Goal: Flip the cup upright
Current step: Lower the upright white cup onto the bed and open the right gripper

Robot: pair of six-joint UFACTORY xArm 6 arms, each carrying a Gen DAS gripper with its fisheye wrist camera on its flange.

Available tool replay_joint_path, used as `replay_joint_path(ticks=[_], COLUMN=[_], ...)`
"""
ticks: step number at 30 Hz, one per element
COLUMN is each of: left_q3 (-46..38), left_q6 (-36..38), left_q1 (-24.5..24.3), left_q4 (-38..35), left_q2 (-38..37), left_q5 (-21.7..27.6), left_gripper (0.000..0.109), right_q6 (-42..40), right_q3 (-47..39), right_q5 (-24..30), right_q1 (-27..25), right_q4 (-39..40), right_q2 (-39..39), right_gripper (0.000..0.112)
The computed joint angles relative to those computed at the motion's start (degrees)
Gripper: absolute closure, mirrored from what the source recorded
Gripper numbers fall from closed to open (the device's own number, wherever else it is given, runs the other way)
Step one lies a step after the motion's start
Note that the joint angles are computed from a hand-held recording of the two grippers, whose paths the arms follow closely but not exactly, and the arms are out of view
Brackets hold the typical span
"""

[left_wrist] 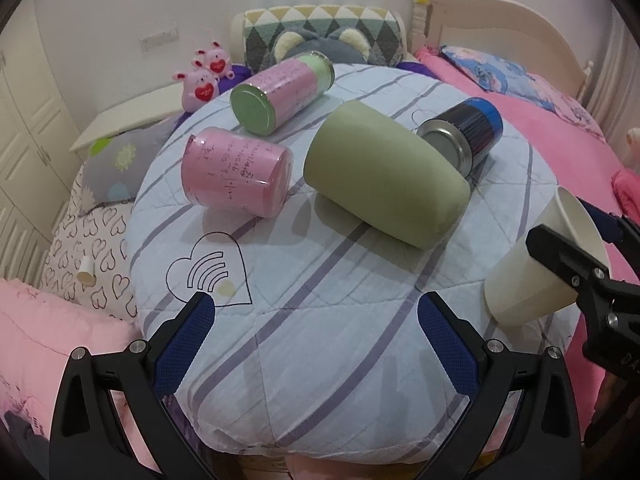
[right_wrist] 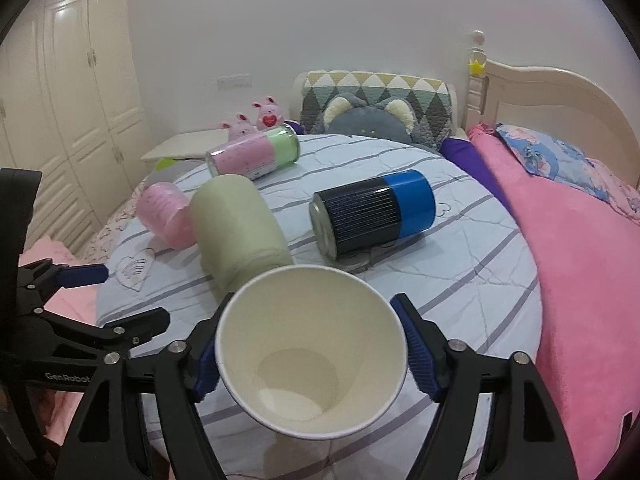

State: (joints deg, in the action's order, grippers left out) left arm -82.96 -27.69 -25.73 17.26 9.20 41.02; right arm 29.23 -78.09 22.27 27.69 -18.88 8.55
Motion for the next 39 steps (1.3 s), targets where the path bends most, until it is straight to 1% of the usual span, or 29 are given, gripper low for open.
replay_joint_path(ticks=[2,8,13,17,22,26,31,35,39], left_q3=[0.3,0.9,1.7,2.0,2.2,2.2,2.1,2.2,3.3], left_q6=[-0.1,-0.8,-2.2,-2.8,-3.5,-4.2,-4.9,-5.6,-7.2], left_q1=[-0.1,-0.3,-0.6,-0.7,-1.2,-1.8,-2.7,-3.2,-3.8], left_q4=[-0.1,0.7,1.8,2.3,3.0,3.6,4.5,5.1,6.7], left_q2=[-0.3,-0.9,-1.8,-2.2,-2.7,-2.8,-3.0,-3.4,-4.3], left_q5=[-0.2,-0.3,-0.4,-0.7,-1.1,-1.1,-0.5,-0.5,-1.5], left_gripper=[0.006,0.006,0.006,0.006,0.006,0.006,0.006,0.006,0.006], right_q6=[-1.1,-0.2,-2.9,-4.6,-7.3,-4.6,-4.3,-4.4,-1.5], right_q3=[0.3,1.3,3.2,4.0,6.2,7.5,8.6,10.0,11.4], right_q5=[0.0,-0.5,-3.6,-4.7,-7.1,-7.6,-7.6,-9.1,-9.5], right_q1=[0.3,0.6,0.4,0.4,0.3,-0.4,-0.9,-1.1,-1.5], right_q4=[1.2,-0.5,2.9,4.9,9.5,7.5,8.2,9.4,6.5], right_q2=[-0.4,-1.4,-2.7,-3.8,-5.7,-7.2,-7.9,-9.0,-10.2], right_gripper=[0.032,0.032,0.031,0.031,0.031,0.031,0.031,0.031,0.031])
